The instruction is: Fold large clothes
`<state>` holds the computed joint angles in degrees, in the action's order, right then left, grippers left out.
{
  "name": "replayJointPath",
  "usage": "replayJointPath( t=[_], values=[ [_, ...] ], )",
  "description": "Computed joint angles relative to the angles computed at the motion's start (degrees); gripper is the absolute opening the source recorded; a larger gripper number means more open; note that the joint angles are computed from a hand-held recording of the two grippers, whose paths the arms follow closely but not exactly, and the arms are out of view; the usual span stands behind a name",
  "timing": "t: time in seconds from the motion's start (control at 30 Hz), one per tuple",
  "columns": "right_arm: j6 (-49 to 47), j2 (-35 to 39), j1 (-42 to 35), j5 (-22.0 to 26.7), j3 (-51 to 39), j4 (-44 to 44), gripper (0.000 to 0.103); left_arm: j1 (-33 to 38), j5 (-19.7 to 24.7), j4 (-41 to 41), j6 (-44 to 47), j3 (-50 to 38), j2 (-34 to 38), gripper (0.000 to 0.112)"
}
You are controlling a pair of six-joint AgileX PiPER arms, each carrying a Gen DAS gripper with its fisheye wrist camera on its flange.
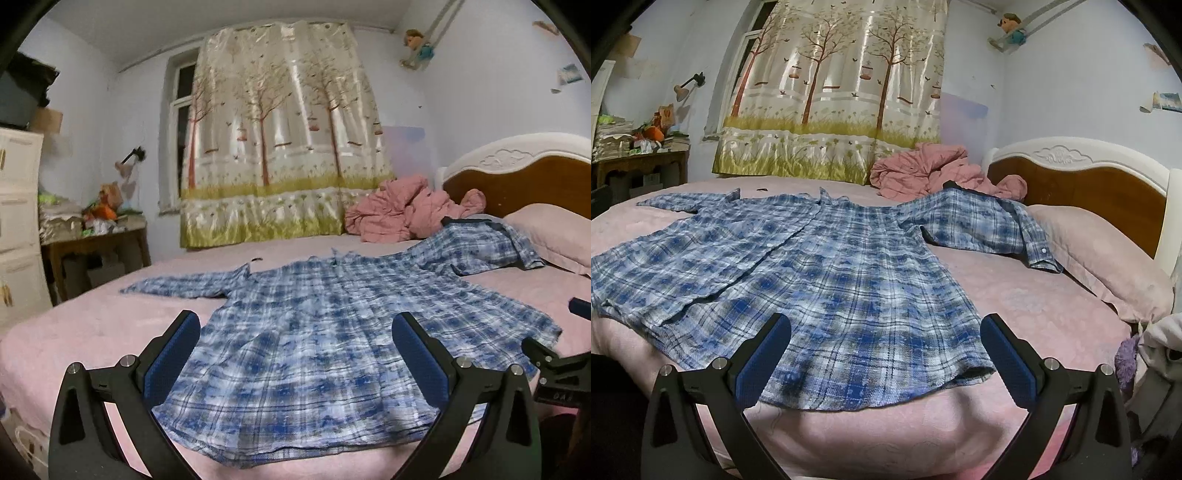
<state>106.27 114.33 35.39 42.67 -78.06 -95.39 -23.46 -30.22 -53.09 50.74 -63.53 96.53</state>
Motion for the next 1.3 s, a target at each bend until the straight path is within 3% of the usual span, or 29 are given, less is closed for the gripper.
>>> replayJointPath(
  t=[0.23, 0.4, 0.57, 0.63, 0.73, 0.87, 1.03, 1.3],
  values=[
    [-0.3, -0.1, -0.2, -0.3, 0.1, -0.3, 0.103, 1.1, 0.5, 4.5, -5.4, 1.3, -0.9, 0.103],
    [-0.5, -0.1, -0.1, -0.1, 0.0, 0.0, 0.103, 3.1, 1.1, 16.6, -18.1, 4.2, -2.5, 0.103],
    [-0.7, -0.1, 0.0, 0.0, -0.3, 0.2, 0.103, 1.4, -0.6, 12.3, -12.5, 3.9, -2.1, 0.103],
    [-1.1, -0.1, 0.1, 0.0, -0.5, 0.6, 0.103, 0.1, -3.4, 10.7, -10.7, 4.5, -1.9, 0.103],
    [-1.8, 0.3, 0.0, -0.1, -0.9, 1.2, 0.103, -1.0, -7.5, 11.7, -12.1, 6.3, -2.3, 0.103],
    [0.5, 0.1, -0.1, -0.5, 0.2, -1.4, 0.103, -1.4, -8.2, 11.2, -11.4, 6.4, -2.3, 0.103],
    [-0.9, 0.3, -0.1, 0.2, 0.0, 0.1, 0.103, 0.1, -6.9, 12.3, -14.3, 6.7, -2.8, 0.103],
    [-3.8, 0.6, -0.3, 0.3, -1.5, 2.2, 0.103, 5.2, 2.6, 19.1, -23.8, 5.1, -3.0, 0.103]
  ],
)
